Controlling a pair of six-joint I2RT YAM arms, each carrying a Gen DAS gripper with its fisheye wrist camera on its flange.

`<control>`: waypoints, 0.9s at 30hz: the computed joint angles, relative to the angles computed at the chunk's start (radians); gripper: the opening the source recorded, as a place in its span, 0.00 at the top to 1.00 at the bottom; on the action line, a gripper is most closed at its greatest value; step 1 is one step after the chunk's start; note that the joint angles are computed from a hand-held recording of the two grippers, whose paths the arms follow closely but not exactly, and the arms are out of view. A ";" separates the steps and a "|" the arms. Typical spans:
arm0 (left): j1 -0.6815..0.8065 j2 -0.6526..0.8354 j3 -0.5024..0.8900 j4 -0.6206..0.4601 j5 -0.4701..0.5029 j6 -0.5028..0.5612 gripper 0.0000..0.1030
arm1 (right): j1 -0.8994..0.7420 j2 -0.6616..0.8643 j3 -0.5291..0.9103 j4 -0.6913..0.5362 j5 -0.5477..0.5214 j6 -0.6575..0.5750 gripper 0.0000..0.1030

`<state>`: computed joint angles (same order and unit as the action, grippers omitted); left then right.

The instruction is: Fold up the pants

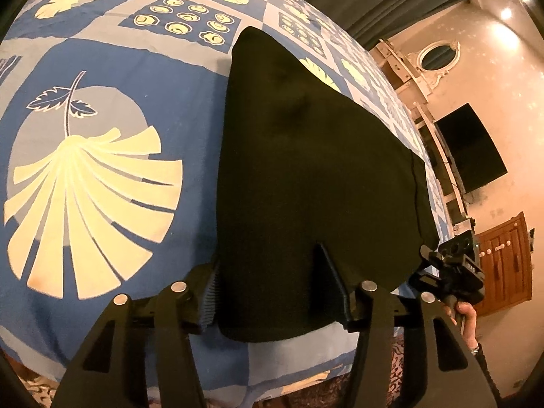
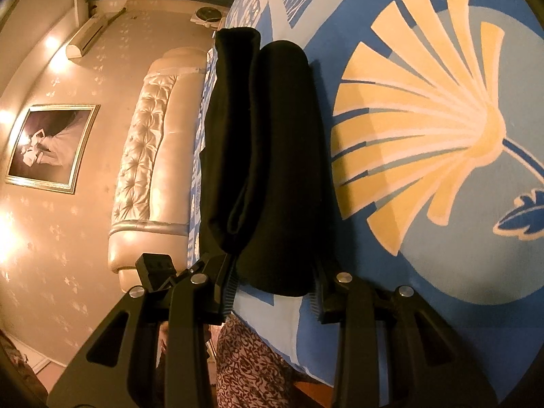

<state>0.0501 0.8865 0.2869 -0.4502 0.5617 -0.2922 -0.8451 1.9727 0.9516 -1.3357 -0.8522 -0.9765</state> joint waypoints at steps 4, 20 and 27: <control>0.035 0.036 -0.009 0.035 0.044 0.010 0.41 | 0.005 0.017 0.008 0.006 -0.010 0.007 0.67; -0.035 -0.052 -0.023 0.017 0.012 -0.058 0.23 | -0.100 0.105 0.091 -0.142 0.022 -0.059 0.49; -0.232 -0.242 0.020 -0.188 -0.294 -0.237 0.18 | -0.189 0.032 0.089 -0.132 0.095 -0.041 0.42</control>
